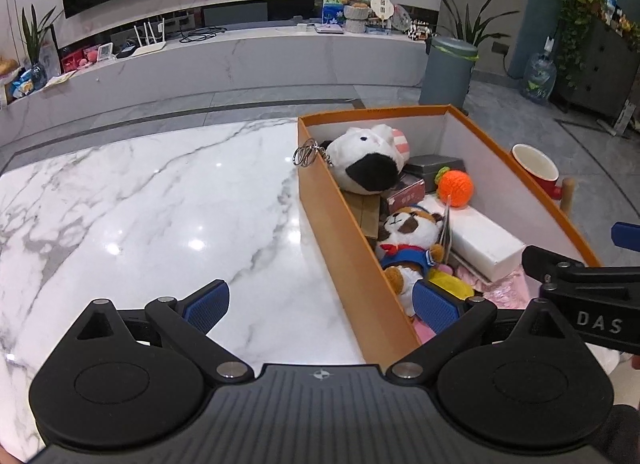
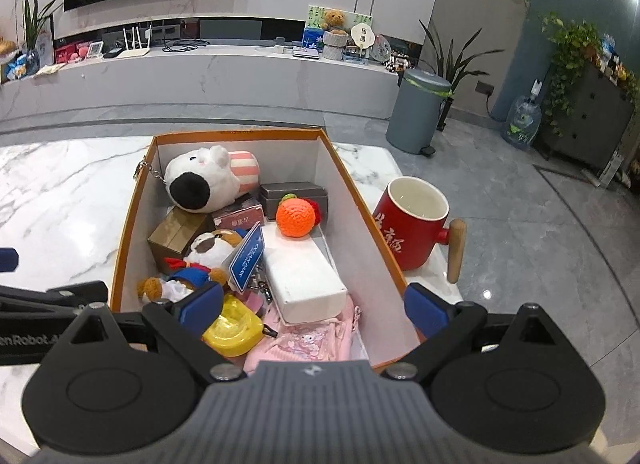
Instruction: Organize objects
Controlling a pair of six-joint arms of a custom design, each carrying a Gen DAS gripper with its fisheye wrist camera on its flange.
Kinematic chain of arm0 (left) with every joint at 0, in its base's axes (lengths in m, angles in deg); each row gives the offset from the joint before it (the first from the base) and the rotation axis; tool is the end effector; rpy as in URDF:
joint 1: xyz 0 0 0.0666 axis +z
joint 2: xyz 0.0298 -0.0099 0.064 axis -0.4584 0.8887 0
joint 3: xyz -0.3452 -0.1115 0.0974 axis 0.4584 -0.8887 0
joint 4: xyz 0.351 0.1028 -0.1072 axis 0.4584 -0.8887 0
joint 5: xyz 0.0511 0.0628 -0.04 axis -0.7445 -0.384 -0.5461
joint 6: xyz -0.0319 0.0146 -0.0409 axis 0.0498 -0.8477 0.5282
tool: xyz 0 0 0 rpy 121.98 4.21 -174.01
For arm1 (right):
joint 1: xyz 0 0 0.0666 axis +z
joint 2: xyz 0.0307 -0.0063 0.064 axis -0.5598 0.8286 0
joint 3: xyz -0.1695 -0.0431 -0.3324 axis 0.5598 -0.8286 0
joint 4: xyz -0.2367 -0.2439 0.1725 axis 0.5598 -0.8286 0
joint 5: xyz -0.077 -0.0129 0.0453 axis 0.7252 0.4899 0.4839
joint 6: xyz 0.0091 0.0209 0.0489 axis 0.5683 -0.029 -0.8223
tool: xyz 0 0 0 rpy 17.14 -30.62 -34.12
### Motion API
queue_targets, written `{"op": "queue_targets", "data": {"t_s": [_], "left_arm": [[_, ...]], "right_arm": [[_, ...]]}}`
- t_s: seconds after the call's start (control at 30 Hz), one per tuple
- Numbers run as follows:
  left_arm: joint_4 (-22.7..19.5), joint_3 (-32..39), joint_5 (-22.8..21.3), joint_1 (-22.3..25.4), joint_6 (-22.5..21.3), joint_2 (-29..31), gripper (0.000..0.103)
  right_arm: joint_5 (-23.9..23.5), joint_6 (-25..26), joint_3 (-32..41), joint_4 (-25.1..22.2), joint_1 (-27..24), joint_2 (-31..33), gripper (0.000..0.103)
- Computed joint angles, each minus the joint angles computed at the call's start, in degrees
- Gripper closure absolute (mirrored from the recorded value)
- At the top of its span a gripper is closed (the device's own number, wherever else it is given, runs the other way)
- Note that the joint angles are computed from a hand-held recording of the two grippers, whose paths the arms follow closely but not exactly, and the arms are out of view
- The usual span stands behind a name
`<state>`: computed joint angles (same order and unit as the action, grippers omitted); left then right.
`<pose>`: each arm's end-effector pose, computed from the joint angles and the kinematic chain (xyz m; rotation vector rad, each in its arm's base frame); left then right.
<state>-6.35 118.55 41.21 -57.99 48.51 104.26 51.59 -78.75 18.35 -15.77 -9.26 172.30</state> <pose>0.5621 -0.3274 0.3558 0.2863 2.3975 -0.1497 0.5354 0.2262 0.3921 0.1459 2.3036 -0.2841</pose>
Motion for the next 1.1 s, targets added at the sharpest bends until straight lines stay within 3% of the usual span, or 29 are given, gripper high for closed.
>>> {"op": "queue_targets", "data": {"t_s": [1.1], "left_arm": [[1.08, -1.55, 0.0, -0.72, 0.68, -1.94, 0.0]], "right_arm": [[3.62, -1.79, -0.93, -1.85, 1.53, -2.37, 0.006]]}}
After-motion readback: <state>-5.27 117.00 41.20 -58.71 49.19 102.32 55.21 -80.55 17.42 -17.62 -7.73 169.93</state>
